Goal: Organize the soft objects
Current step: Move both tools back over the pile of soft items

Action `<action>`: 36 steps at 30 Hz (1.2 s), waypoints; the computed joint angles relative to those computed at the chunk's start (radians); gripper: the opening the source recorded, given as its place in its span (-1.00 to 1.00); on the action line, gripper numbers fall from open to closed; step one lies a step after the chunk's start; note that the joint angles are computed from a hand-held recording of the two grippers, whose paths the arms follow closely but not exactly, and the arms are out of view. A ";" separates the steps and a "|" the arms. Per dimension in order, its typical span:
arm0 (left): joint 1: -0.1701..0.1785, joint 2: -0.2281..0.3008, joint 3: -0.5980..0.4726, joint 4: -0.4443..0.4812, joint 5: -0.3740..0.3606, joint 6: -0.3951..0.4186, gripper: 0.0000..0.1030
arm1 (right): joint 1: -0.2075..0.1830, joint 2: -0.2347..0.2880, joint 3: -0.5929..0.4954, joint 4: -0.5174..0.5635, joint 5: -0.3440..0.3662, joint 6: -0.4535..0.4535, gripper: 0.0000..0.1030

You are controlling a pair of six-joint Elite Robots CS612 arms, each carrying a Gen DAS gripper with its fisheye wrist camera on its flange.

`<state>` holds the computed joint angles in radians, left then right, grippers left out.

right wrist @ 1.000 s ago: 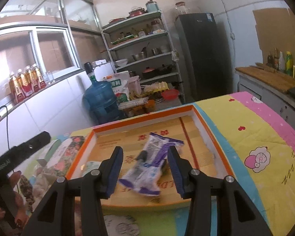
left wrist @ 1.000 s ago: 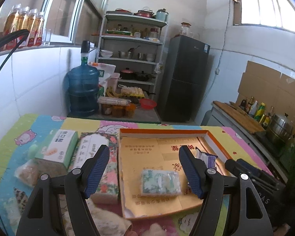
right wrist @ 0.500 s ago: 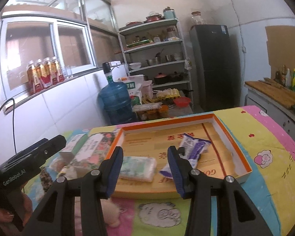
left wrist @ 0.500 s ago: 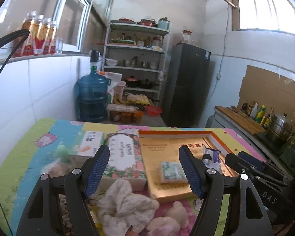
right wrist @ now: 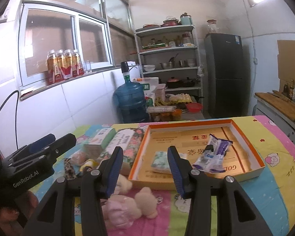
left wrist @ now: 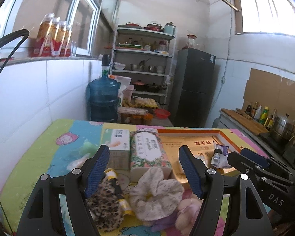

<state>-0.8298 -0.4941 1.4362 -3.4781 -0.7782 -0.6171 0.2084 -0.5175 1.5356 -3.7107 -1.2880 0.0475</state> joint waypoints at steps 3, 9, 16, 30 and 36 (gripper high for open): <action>0.000 -0.008 0.030 -0.013 0.003 -0.029 0.45 | 0.007 -0.003 0.009 -0.009 0.000 -0.005 -0.09; -0.001 -0.021 0.079 -0.035 0.022 -0.059 0.45 | 0.018 -0.007 0.023 -0.015 0.010 -0.020 -0.08; -0.005 -0.027 0.120 -0.066 0.044 -0.070 0.45 | 0.029 -0.001 0.031 -0.006 0.013 -0.020 0.23; -0.007 -0.017 0.169 -0.097 0.061 -0.095 0.45 | 0.041 0.021 0.036 0.080 0.030 -0.061 0.54; -0.004 -0.011 0.186 -0.091 0.049 -0.131 0.45 | 0.049 0.030 0.028 0.127 0.018 -0.086 0.54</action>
<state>-0.8341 -0.5046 1.6219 -3.5696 -0.7289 -0.7477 0.2576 -0.4876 1.5634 -3.5836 -1.2703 -0.0383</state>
